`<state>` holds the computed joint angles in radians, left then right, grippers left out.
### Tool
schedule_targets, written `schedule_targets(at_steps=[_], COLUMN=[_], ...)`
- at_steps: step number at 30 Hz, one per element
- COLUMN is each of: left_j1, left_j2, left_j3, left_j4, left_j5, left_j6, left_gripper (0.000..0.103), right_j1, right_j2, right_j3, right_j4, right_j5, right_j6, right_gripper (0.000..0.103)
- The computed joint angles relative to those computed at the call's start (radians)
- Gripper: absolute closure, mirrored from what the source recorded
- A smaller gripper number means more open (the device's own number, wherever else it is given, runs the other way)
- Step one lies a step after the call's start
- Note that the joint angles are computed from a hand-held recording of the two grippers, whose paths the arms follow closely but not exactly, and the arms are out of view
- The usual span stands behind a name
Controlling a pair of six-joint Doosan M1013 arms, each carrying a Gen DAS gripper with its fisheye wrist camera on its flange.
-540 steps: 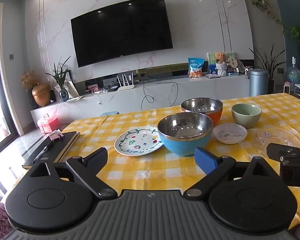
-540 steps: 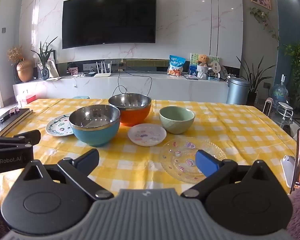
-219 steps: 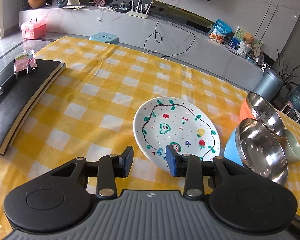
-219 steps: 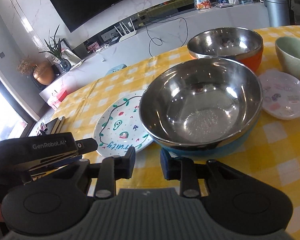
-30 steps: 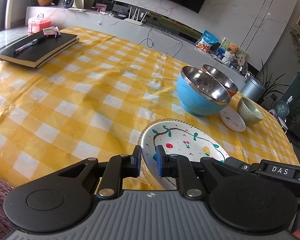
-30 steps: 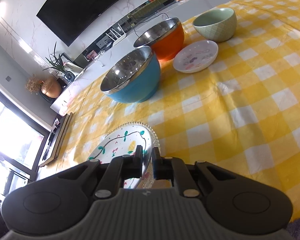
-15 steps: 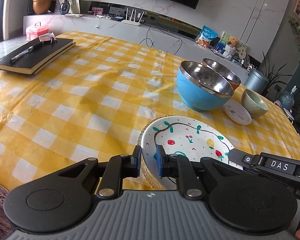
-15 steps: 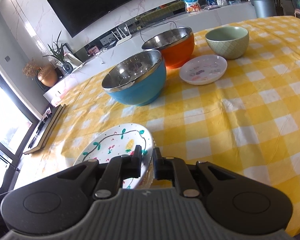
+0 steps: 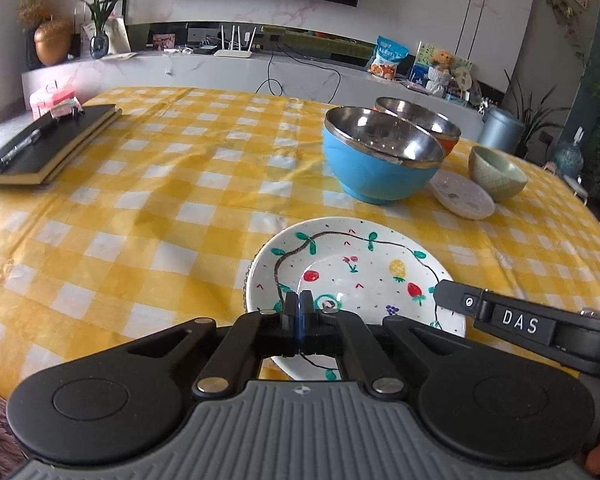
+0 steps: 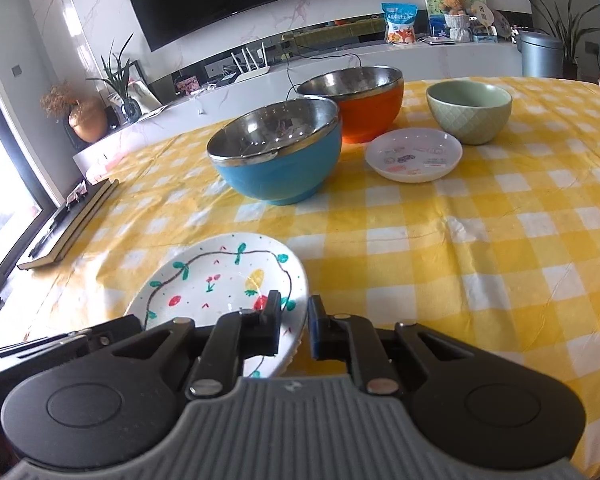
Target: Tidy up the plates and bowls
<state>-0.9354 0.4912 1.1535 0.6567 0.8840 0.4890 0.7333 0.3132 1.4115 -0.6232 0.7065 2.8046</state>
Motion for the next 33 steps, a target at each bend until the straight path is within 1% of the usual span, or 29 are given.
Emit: schedule_targets(at_steps=[1, 3, 6, 8, 10, 11, 14, 15, 16, 18, 20, 21, 23, 25, 26, 27, 28, 29, 31, 33], left_j1=[-0.003, 0.003, 0.001, -0.001, -0.002, -0.003, -0.002, 0.002, 0.006, 0.013, 0.017, 0.018, 0.020, 0.020, 0.020, 0.020, 0.019, 0.019, 0.018, 0.016], left_j2=[0.004, -0.001, -0.010, -0.017, -0.024, -0.028, -0.032, -0.035, -0.037, -0.046, -0.057, -0.061, -0.065, -0.065, -0.064, -0.061, -0.061, -0.060, -0.059, -0.057], left_j3=[-0.002, 0.004, 0.017, 0.030, 0.039, 0.044, 0.045, 0.045, 0.046, 0.055, 0.068, 0.073, 0.079, 0.078, 0.076, 0.073, 0.074, 0.073, 0.072, 0.071], left_j4=[0.011, -0.014, 0.019, 0.060, 0.097, 0.113, 0.113, 0.088, 0.060, 0.013, -0.010, -0.018, -0.031, -0.050, -0.062, -0.070, -0.068, -0.068, -0.067, -0.057], left_j5=[0.005, -0.021, -0.027, -0.028, -0.021, -0.021, 0.002, 0.003, 0.002, -0.007, -0.020, -0.023, -0.029, -0.029, -0.029, -0.026, -0.030, -0.033, -0.041, -0.039], left_j6=[0.006, 0.001, -0.049, -0.107, -0.151, -0.173, -0.192, -0.186, -0.182, -0.189, -0.201, -0.204, -0.199, -0.181, -0.166, -0.152, -0.148, -0.143, -0.136, -0.136], left_gripper=[0.103, 0.103, 0.102, 0.097, 0.081, 0.079, 0.063, 0.056, 0.056, 0.056, 0.060, 0.067, 0.071, 0.083, 0.085, 0.088, 0.090, 0.092, 0.097, 0.098], right_j1=[0.000, 0.008, 0.011, 0.014, 0.016, 0.015, 0.013, 0.013, 0.012, 0.013, 0.013, 0.014, 0.014, 0.013, 0.014, 0.014, 0.012, 0.011, 0.009, 0.011], right_j2=[0.002, 0.007, 0.010, 0.013, 0.015, 0.015, 0.007, 0.004, 0.000, -0.009, -0.018, -0.021, -0.028, -0.029, -0.029, -0.028, -0.029, -0.030, -0.032, -0.030], right_j3=[-0.002, -0.004, -0.004, -0.004, -0.007, -0.007, 0.000, 0.002, 0.005, 0.013, 0.022, 0.026, 0.034, 0.035, 0.034, 0.033, 0.033, 0.035, 0.039, 0.037], right_j4=[0.002, -0.034, -0.065, -0.090, -0.105, -0.107, -0.106, -0.101, -0.094, -0.075, -0.049, -0.037, -0.014, 0.004, 0.010, 0.016, 0.029, 0.038, 0.040, 0.031], right_j5=[0.002, 0.012, 0.014, 0.017, 0.026, 0.026, 0.017, 0.014, 0.012, 0.007, 0.001, -0.001, -0.011, -0.011, -0.006, -0.003, -0.005, -0.011, -0.029, -0.030], right_j6=[-0.009, -0.011, -0.008, -0.003, 0.001, 0.004, 0.018, 0.020, 0.025, 0.034, 0.034, 0.035, 0.036, 0.035, 0.034, 0.032, 0.025, 0.022, 0.016, 0.007], right_gripper=[0.093, 0.093, 0.093, 0.093, 0.092, 0.092, 0.088, 0.080, 0.072, 0.071, 0.071, 0.071, 0.071, 0.071, 0.073, 0.080, 0.083, 0.085, 0.095, 0.097])
